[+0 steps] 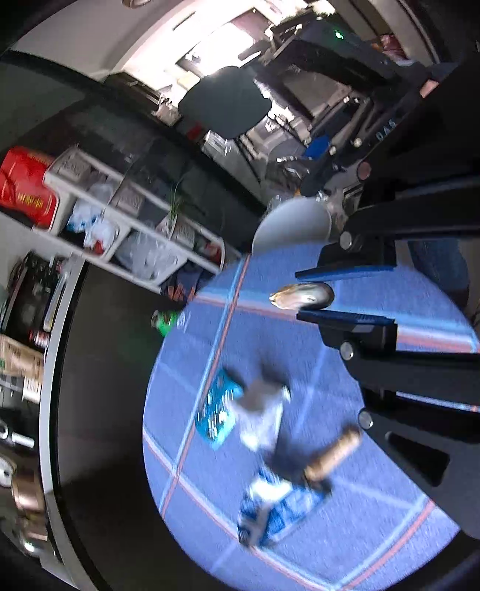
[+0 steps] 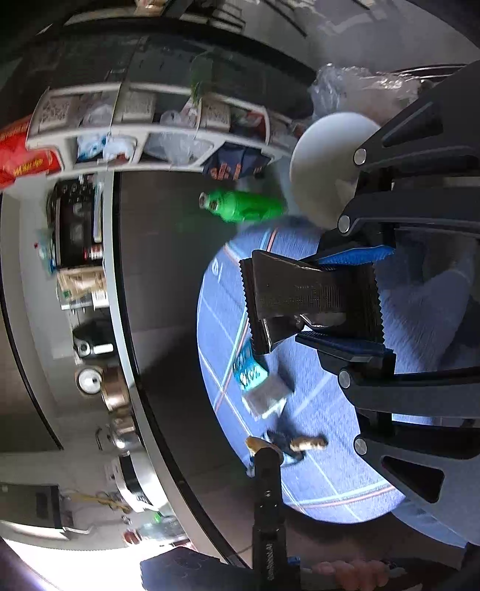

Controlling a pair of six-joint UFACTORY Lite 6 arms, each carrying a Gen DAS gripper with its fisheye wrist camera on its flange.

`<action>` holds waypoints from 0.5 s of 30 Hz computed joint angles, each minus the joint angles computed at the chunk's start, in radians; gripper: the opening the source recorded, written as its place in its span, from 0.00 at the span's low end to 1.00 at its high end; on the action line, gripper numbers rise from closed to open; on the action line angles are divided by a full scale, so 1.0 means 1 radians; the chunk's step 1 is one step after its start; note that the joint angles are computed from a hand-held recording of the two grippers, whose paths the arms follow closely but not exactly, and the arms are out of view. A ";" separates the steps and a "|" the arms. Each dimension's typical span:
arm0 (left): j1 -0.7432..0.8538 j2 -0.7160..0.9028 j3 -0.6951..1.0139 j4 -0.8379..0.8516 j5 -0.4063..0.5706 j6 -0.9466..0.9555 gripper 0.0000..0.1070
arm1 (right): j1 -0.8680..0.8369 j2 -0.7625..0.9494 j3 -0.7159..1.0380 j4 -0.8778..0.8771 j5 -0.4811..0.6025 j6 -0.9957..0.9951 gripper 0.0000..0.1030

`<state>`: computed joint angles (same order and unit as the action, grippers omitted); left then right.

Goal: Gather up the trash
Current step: 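Carry the brown packet and ginger piece to the bin and release both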

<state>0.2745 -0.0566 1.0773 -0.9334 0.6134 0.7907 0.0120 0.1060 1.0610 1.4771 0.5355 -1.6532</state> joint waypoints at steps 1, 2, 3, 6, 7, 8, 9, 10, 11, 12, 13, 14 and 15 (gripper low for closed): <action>-0.028 0.023 0.019 -0.003 -0.004 -0.007 0.15 | -0.018 0.008 0.001 0.006 0.005 -0.009 0.30; -0.056 0.039 0.031 0.000 -0.016 -0.020 0.15 | -0.042 0.020 0.005 0.014 0.005 -0.015 0.30; -0.084 0.063 0.054 0.005 -0.021 -0.035 0.15 | -0.058 0.031 0.006 0.024 0.007 -0.025 0.30; -0.163 0.147 0.124 0.009 -0.029 -0.059 0.15 | -0.115 0.082 0.025 0.040 0.005 -0.040 0.30; -0.186 0.182 0.157 0.019 -0.032 -0.071 0.15 | -0.135 0.102 0.032 0.045 0.001 -0.045 0.30; -0.217 0.219 0.192 0.032 -0.041 -0.087 0.15 | -0.150 0.115 0.034 0.051 -0.003 -0.054 0.30; -0.240 0.249 0.223 0.046 -0.047 -0.102 0.15 | -0.168 0.134 0.042 0.056 -0.005 -0.063 0.30; -0.263 0.278 0.252 0.056 -0.054 -0.112 0.15 | -0.181 0.156 0.055 0.059 -0.008 -0.069 0.31; -0.287 0.314 0.288 0.067 -0.059 -0.125 0.15 | -0.198 0.184 0.072 0.058 -0.006 -0.071 0.31; -0.309 0.360 0.336 0.077 -0.060 -0.137 0.15 | -0.213 0.211 0.090 0.054 0.003 -0.069 0.31; -0.326 0.397 0.374 0.082 -0.059 -0.142 0.15 | -0.229 0.239 0.109 0.048 0.016 -0.066 0.31; -0.340 0.441 0.423 0.091 -0.056 -0.153 0.15 | -0.243 0.273 0.132 0.043 0.027 -0.066 0.31; -0.355 0.486 0.468 0.090 -0.053 -0.147 0.15 | -0.247 0.293 0.147 0.042 0.026 -0.066 0.31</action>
